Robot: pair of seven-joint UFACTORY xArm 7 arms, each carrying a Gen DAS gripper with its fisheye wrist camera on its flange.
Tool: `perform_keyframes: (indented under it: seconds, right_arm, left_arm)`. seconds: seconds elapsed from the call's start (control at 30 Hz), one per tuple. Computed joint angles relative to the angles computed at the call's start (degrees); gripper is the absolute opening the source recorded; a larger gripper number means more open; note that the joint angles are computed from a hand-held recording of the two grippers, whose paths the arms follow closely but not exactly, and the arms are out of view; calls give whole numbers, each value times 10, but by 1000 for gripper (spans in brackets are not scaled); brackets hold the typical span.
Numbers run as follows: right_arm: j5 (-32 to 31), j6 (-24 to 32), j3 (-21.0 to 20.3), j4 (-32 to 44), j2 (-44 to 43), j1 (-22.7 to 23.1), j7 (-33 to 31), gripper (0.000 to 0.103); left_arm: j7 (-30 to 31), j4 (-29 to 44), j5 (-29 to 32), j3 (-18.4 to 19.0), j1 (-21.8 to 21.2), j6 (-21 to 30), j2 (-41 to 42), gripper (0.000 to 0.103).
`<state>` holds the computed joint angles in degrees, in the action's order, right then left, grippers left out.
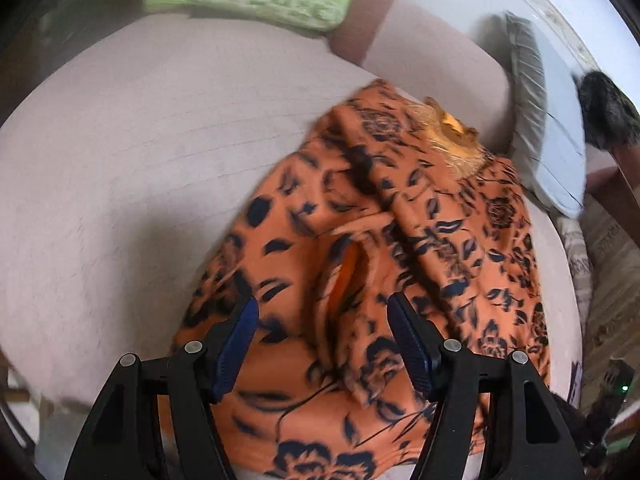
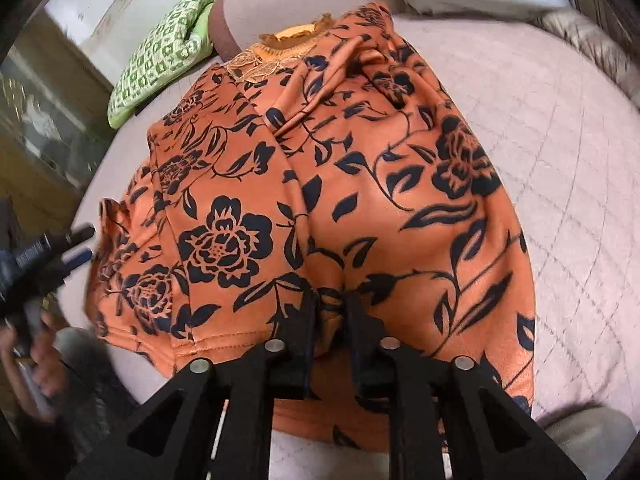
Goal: Fold small clothes
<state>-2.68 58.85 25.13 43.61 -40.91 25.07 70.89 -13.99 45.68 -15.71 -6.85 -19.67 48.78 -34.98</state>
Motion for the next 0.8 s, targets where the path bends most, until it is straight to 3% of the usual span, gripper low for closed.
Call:
perform_keyframes:
  seconds: [0.03, 0.1, 0.2, 0.23, 0.37, 0.4, 0.47, 0.57, 0.6, 0.63, 0.73, 0.8]
  right_arm:
    - [-9, -18, 5, -4, -12, -2, 4, 41]
    - [-26, -23, 22, -7, -33, -11, 21, 61]
    - [-24, 10, 28, -3, -35, -13, 30, 61]
    - [-20, 19, 28, -6, -40, -12, 36, 61]
    - [-25, 29, 31, -9, -60, -19, 52, 61]
    - [-22, 31, 30, -13, -66, -17, 55, 61]
    - [-13, 21, 24, -22, -66, -16, 60, 61]
    - [-12, 8, 22, -30, -88, -19, 74, 61]
    - [-12, 8, 23, -33, -106, -20, 82, 61]
    - [-12, 18, 25, -31, -113, -22, 85, 64]
    - [7, 43, 17, -35, -138, -19, 93, 67]
    - [6, 79, 13, -21, -152, -27, 89, 67]
  left_arm:
    - [12, 11, 5, -4, -4, -11, 13, 66]
    - [16, 30, 30, -23, -1, -25, 44, 65]
    - [-17, 48, 81, -48, 19, 3, 82, 7]
    - [-32, 45, 83, -46, 21, 7, 85, 5]
    - [-20, -28, -14, 30, -14, -51, 11, 7]
    - [-45, -36, -1, 24, 3, -44, 6, 10]
    - [-76, -26, 65, -20, 61, 17, 17, 9]
    - [-53, -53, 39, 16, 41, 20, -25, 10]
    - [-47, -70, 24, 26, 36, 10, -52, 15]
    - [-42, -76, 19, 31, 36, 10, -65, 27]
    - [-37, -85, 41, 16, 47, 18, -96, 55]
    - [-27, -75, 73, -3, 53, 30, -86, 59]
